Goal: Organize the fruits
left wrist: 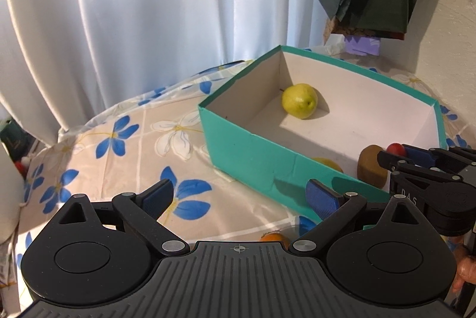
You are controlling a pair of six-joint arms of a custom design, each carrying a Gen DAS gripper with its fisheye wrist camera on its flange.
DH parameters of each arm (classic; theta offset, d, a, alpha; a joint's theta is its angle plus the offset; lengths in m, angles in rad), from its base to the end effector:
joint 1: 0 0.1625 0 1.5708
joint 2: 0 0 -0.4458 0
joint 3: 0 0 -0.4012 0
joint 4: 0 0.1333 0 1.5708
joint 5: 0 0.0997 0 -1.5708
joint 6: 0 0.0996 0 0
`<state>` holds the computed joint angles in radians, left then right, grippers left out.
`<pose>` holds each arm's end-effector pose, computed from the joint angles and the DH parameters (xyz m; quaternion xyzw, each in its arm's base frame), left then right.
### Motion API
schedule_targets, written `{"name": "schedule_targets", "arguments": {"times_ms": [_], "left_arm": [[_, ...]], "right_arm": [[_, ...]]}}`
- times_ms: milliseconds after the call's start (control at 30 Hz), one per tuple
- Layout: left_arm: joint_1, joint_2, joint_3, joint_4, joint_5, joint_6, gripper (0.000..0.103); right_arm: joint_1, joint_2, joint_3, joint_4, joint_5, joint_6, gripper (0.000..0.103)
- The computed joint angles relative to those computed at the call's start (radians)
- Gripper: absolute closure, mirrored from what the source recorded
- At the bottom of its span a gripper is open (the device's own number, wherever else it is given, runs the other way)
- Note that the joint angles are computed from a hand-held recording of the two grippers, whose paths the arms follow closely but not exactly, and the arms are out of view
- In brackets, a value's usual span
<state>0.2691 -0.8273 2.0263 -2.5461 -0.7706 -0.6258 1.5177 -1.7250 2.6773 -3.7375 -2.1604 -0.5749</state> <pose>-0.4558 -0.3381 0.0271 0.3445 0.8491 -0.2593 0.3052 0.0631 -0.2803 0.3407 0.0425 -0.8020 0.4456 0.3956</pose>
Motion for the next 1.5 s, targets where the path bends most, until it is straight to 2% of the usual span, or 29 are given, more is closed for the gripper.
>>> {"name": "schedule_targets", "arguments": {"times_ms": [167, 533, 600, 667, 767, 867, 967, 1033, 1133, 1267, 1433, 1500], "left_arm": [[0.000, -0.017, 0.010, 0.033, -0.002, -0.026, 0.004], [-0.002, -0.053, 0.037, 0.066, 0.000, -0.055, 0.004], [-0.001, -0.060, 0.046, 0.065, 0.001, -0.057, 0.004], [0.001, -0.075, 0.066, 0.052, -0.006, -0.048, 0.003], [-0.005, -0.105, 0.113, 0.013, -0.020, -0.015, 0.003], [-0.017, -0.135, 0.167, -0.015, -0.032, 0.012, 0.003], [-0.025, -0.166, 0.222, -0.035, -0.065, 0.012, 0.003], [-0.030, -0.178, 0.249, -0.030, -0.085, 0.003, 0.003], [-0.045, -0.183, 0.291, -0.048, -0.098, 0.009, 0.003], [-0.068, -0.175, 0.330, -0.077, -0.057, 0.015, 0.003], [-0.042, -0.180, 0.356, -0.158, -0.075, 0.022, 0.003], [-0.030, -0.169, 0.351, -0.143, -0.070, 0.007, 0.003]], "right_arm": [[0.001, 0.061, -0.013, -0.077, -0.043, -0.039, 0.076], [0.011, 0.070, -0.021, -0.081, -0.072, -0.044, 0.076], [0.025, 0.065, -0.019, -0.082, -0.084, -0.036, 0.069], [0.050, 0.060, -0.012, -0.108, -0.096, -0.041, 0.053], [0.128, 0.054, 0.006, -0.177, -0.138, -0.070, 0.033], [0.217, 0.021, 0.036, -0.185, -0.184, -0.065, 0.022], [0.311, -0.014, 0.076, -0.153, -0.251, 0.006, 0.018], [0.355, -0.043, 0.100, -0.070, -0.289, 0.084, 0.018], [0.391, -0.058, 0.129, 0.032, -0.336, 0.174, 0.018], [0.428, -0.059, 0.144, 0.116, -0.383, 0.272, 0.018], [0.474, -0.037, 0.144, 0.138, -0.417, 0.308, 0.018], [0.482, -0.036, 0.145, 0.154, -0.421, 0.325, 0.018]]}}
